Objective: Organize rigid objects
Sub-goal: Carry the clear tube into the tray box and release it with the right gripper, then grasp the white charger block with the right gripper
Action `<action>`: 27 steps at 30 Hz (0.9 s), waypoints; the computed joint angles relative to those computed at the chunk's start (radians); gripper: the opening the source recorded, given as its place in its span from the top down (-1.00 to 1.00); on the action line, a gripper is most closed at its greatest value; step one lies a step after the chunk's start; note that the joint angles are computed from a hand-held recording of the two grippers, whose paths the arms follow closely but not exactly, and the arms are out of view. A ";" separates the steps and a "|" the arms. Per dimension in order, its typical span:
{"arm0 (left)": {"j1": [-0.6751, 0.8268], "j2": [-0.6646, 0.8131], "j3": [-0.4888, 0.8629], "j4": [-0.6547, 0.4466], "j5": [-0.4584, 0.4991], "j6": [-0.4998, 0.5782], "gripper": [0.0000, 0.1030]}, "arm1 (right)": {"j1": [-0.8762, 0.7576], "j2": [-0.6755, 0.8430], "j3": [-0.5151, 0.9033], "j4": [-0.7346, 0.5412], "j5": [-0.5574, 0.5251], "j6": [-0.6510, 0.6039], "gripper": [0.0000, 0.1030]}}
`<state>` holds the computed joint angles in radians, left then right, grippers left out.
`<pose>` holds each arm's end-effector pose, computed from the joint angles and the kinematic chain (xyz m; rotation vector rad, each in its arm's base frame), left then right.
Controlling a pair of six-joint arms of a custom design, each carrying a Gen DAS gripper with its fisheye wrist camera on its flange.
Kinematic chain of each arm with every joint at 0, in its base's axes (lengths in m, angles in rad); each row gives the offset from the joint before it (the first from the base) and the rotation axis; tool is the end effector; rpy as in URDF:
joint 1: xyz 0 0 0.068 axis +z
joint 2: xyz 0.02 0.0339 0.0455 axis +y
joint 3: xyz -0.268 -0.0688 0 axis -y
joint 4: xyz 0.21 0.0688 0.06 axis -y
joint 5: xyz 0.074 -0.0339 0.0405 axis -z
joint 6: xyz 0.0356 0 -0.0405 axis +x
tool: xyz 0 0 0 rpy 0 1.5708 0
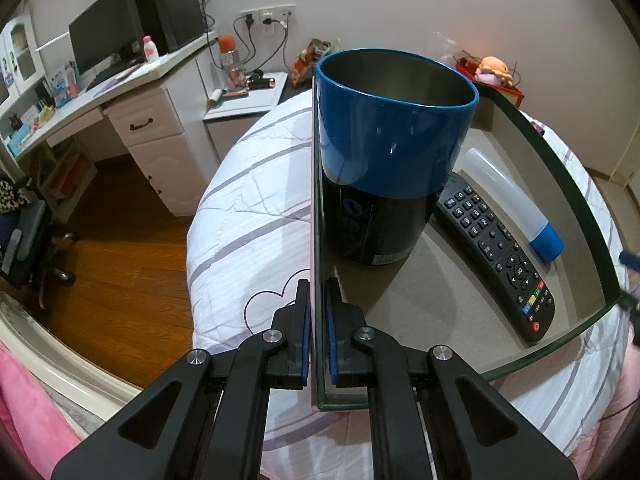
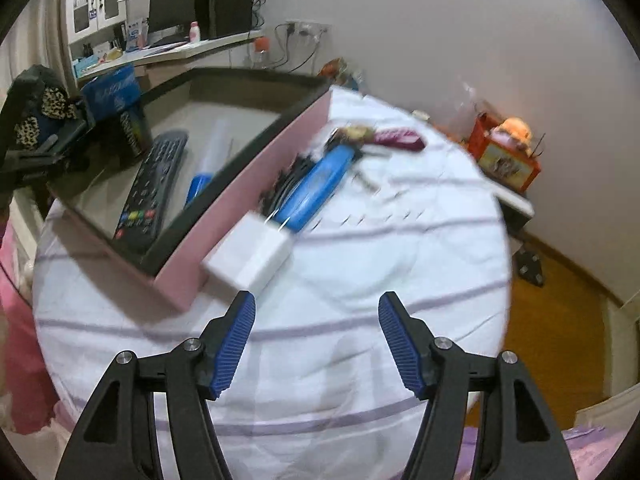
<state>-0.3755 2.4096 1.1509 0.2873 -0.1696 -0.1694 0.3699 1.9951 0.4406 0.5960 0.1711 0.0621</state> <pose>0.3766 -0.1420 0.0211 0.1934 2.5141 -0.0032 0.2413 0.0871 0.0595 -0.3173 2.4891 -0.0402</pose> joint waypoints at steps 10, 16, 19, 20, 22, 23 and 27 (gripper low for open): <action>0.000 -0.013 -0.013 -0.003 -0.006 -0.001 0.86 | 0.006 0.115 0.018 0.122 -0.017 0.040 -0.28; -0.001 -0.012 -0.012 -0.004 -0.008 -0.001 0.86 | -0.077 0.113 -0.004 0.164 0.002 0.074 -0.28; -0.001 -0.013 -0.012 -0.004 -0.008 -0.002 0.88 | -0.051 0.092 -0.015 0.163 -0.021 0.046 -0.29; -0.001 -0.013 -0.013 -0.004 -0.007 -0.001 0.89 | -0.040 0.091 -0.009 0.152 -0.026 0.039 -0.29; 0.001 -0.014 -0.014 -0.003 -0.006 0.001 0.89 | -0.021 0.102 0.007 0.148 -0.039 0.030 -0.29; 0.001 -0.013 -0.013 -0.003 -0.007 0.000 0.88 | -0.016 0.115 0.025 0.136 -0.043 0.028 -0.29; 0.000 -0.014 -0.014 -0.003 -0.007 0.001 0.88 | -0.013 0.147 0.080 0.105 -0.057 0.029 -0.29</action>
<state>-0.3750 2.3959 1.1372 0.2843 -0.1761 -0.1685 0.3570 2.1426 0.5207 0.7006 0.1139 0.0915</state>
